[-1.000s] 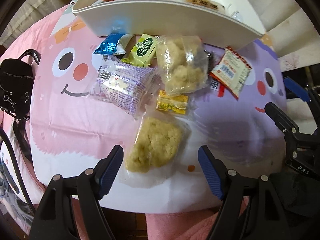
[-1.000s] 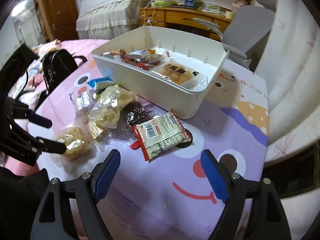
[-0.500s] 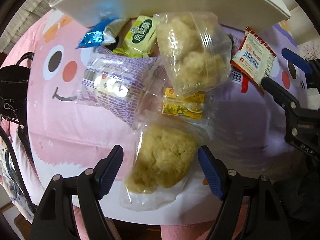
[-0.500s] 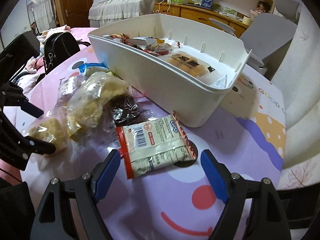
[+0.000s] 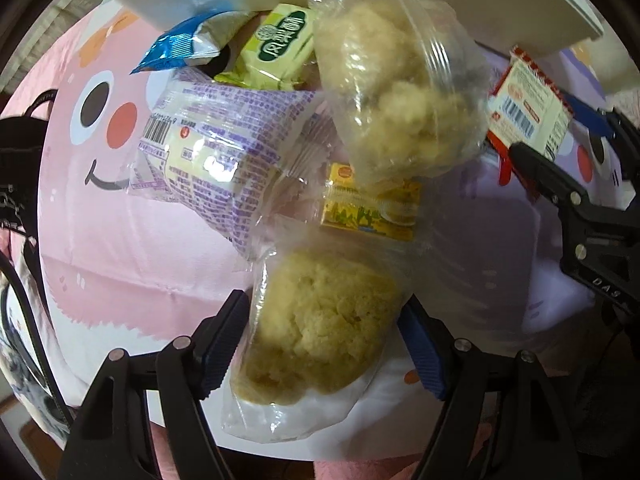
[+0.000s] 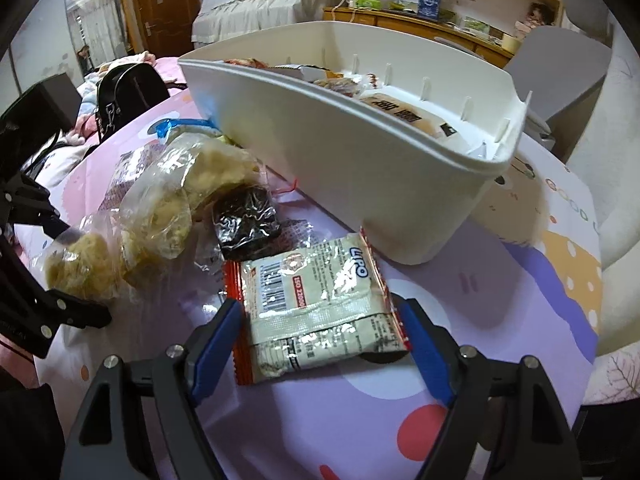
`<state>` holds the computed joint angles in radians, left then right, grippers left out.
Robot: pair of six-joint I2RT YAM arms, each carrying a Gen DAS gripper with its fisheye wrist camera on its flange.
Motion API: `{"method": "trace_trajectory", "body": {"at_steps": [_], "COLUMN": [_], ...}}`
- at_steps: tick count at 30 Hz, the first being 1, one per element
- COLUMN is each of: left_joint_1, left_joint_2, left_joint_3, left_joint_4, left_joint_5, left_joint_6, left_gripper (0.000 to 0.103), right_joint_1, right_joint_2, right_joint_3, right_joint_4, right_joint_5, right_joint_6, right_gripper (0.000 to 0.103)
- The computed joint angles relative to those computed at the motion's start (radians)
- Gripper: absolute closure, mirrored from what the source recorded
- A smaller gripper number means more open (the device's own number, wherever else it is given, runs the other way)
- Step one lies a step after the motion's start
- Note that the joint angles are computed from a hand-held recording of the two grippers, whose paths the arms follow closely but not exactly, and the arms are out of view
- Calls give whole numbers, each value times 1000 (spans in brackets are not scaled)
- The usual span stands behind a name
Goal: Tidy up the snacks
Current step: 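Grasp the large clear pastry bag with the left gripper while the right gripper grasps the white Lipo packet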
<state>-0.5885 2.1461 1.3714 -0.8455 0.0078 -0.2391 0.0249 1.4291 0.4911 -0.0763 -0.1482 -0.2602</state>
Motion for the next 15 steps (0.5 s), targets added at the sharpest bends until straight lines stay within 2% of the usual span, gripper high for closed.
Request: {"method": "trace_trajectory", "body": {"at_steps": [6,10,15], "left_joint_1": [5,-2,-26], "left_joint_2": [-38,-54,-108], "left_joint_3": [-67,-92,-152], "left_joint_4": [65,83,97], "left_joint_5": [11,9,5], "left_joint_6": [-40,-62,-110], "left_gripper": [38,39,45], "right_joint_1": [-16,-12,-3], "right_joint_2": [-1,-7,-22], "right_joint_3": [-4,-4,-8], "right_joint_4": [3,-11,-16], "right_joint_5": [-30,-40,-25], "right_joint_6": [-9,-28,-20], "right_gripper": [29,41,47]}}
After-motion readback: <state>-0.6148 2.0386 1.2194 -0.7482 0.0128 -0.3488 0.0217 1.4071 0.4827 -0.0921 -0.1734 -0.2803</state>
